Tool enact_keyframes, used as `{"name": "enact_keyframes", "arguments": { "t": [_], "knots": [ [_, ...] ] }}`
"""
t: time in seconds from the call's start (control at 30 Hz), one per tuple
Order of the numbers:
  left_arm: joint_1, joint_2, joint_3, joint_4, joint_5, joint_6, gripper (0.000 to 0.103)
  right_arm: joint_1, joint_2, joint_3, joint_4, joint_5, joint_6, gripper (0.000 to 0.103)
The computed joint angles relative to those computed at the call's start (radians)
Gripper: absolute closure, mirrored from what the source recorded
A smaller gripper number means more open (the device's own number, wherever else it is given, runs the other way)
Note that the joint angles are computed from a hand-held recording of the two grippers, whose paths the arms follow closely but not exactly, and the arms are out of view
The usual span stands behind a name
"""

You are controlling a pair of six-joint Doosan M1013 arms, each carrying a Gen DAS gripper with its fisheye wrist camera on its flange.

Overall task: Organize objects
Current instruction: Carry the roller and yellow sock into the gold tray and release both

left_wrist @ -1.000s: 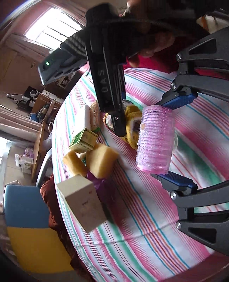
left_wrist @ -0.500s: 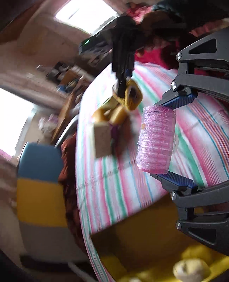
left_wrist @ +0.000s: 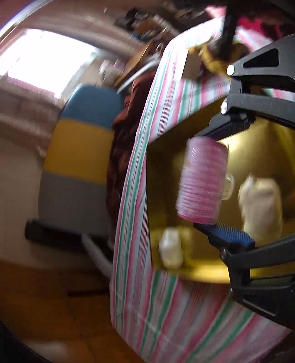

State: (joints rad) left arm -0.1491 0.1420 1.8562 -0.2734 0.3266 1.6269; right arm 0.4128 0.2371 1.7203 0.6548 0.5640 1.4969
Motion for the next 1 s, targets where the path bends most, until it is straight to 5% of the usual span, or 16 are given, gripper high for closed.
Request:
{"name": "enact_keyframes", "arguments": {
  "t": [0.2,0.27,0.37,0.67,1.0],
  "knots": [
    [0.042,-0.011,0.025,0.241,-0.038,-0.275,0.009,0.059,0.059,-0.067,-0.091,0.067,0.058,0.027],
    [0.055,-0.02,0.038,0.213,-0.039,-0.257,0.009,0.068,0.059,-0.067,-0.096,0.077,0.048,0.027],
    [0.042,-0.04,0.066,0.38,-0.048,-0.42,0.009,0.085,0.054,-0.063,-0.159,0.068,0.085,0.027],
    [-0.012,-0.104,0.129,0.577,-0.035,-0.622,0.008,0.193,0.018,-0.026,-0.728,-0.064,0.519,0.027],
    [-0.073,-0.145,0.158,0.85,0.0,-0.861,0.007,0.24,0.001,-0.001,-1.138,-0.074,0.858,0.023]
  ]
}}
